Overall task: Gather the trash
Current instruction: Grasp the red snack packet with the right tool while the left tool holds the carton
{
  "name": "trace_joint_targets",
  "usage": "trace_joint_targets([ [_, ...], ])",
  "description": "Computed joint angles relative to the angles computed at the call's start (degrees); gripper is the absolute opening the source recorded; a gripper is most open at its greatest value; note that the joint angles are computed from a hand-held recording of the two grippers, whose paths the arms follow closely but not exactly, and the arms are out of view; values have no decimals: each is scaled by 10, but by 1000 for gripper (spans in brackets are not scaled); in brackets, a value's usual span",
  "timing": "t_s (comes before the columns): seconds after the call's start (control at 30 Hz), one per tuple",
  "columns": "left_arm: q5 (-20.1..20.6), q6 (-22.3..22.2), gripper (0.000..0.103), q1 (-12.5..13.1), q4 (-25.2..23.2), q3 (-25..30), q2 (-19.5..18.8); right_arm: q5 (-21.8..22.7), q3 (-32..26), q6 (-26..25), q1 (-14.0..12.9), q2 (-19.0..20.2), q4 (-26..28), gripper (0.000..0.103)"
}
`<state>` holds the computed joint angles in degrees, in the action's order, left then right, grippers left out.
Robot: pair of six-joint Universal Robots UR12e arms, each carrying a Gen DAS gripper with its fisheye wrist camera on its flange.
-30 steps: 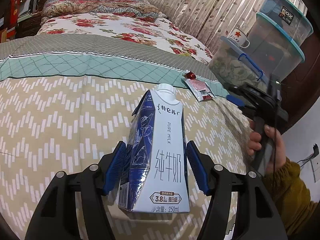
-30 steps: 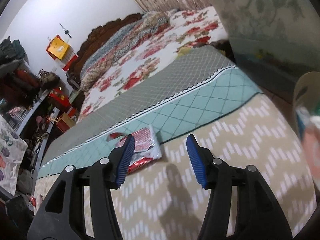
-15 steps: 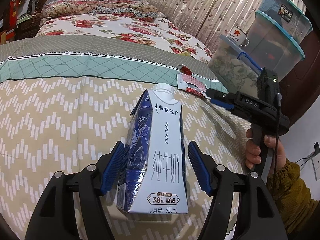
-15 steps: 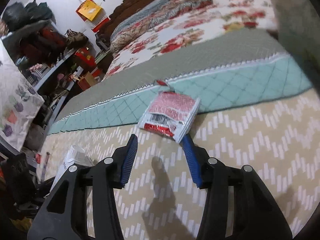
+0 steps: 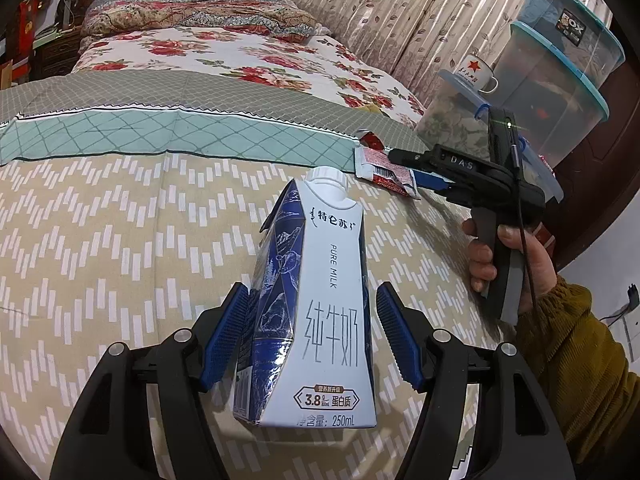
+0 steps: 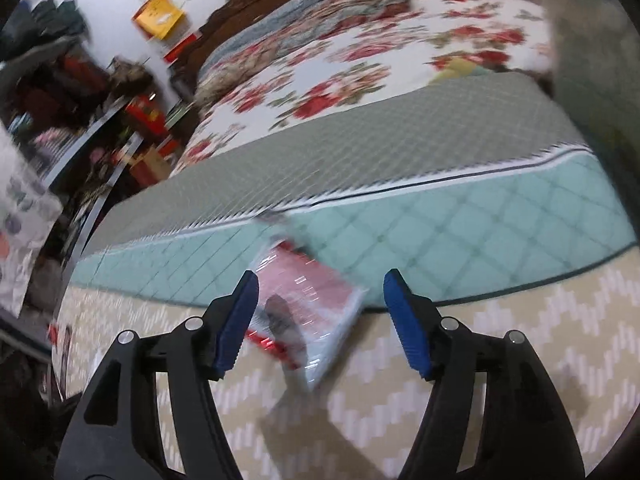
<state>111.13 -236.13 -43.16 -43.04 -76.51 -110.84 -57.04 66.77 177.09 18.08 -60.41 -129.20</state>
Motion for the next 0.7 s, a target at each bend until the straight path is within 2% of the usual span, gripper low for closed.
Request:
trace_joint_targets([
  [0.07,1,0,64,0,-2,3,-2,-16,1,-32,8,-4,8,55],
  [0.1,1,0,64,0,-1,3,-2,-43,4,-55,16,-8,9,44],
  [0.13,0,0,64,0,0,2,-2,-61,7,-66,21,-11,6,37],
  [0.2,1,0,64,0,-1,3,-2,-91,13,-83,30,-17,-1,28],
  [0.23,1,0,64,0,-2,5,-3,-100,19,-84,33,-20,-11,22],
  [0.3,0,0,64,0,0,2,-2,-104,33,-84,37,-28,-28,17],
  [0.47,0,-1,64,-1,1,3,-3,-75,74,-73,35,-56,-56,15],
  [0.7,1,-1,64,-1,2,1,-2,-23,156,-27,15,-115,-96,15],
])
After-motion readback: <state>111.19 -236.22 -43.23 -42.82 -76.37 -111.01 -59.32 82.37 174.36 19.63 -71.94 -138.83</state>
